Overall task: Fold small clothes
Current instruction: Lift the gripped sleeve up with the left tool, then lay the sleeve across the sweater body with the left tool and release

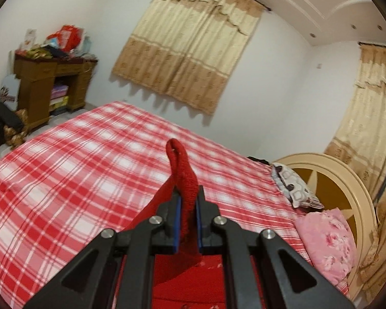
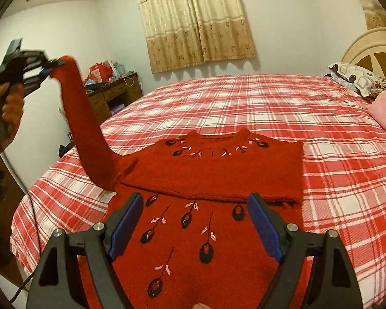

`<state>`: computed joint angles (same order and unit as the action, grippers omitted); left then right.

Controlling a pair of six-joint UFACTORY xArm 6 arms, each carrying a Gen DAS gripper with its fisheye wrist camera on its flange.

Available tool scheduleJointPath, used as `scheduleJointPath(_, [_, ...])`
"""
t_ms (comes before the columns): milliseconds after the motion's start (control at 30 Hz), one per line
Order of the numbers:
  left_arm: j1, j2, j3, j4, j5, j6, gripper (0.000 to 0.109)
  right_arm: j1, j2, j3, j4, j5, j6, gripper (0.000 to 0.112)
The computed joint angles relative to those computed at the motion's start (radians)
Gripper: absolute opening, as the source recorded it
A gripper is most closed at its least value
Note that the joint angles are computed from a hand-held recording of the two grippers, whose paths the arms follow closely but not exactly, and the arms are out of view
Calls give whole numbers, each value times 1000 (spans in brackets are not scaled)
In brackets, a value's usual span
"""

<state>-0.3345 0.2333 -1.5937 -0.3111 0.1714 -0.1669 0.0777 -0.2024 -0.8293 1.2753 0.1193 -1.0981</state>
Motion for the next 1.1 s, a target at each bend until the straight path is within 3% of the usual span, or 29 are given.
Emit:
scheduleJointPath(133, [-45,46,-86,-5,24,17,9,1,-32,29,72,-11,-78,83])
scheduleJointPath(500, [-180,198,-279,-43,102,79,9,-27,-62,101,129,28,-123,83])
scheduleJointPath(733, [-256,333,-361,205,116,-63,9,-22,-73,150,47,42,-87,83])
scheduleJointPath(933, [-296,451,-469,184,224,-8,10,-50,-51,173,19,52,-71,83])
scheduleJointPath(1033, [-308,476,-495,185,279,12,15,-68,-38,176,27,51,-73,83])
scheduleJointPath(1100, [-312,471,-483,157,289,30,23,-81,-27,174,23,51,-65,83])
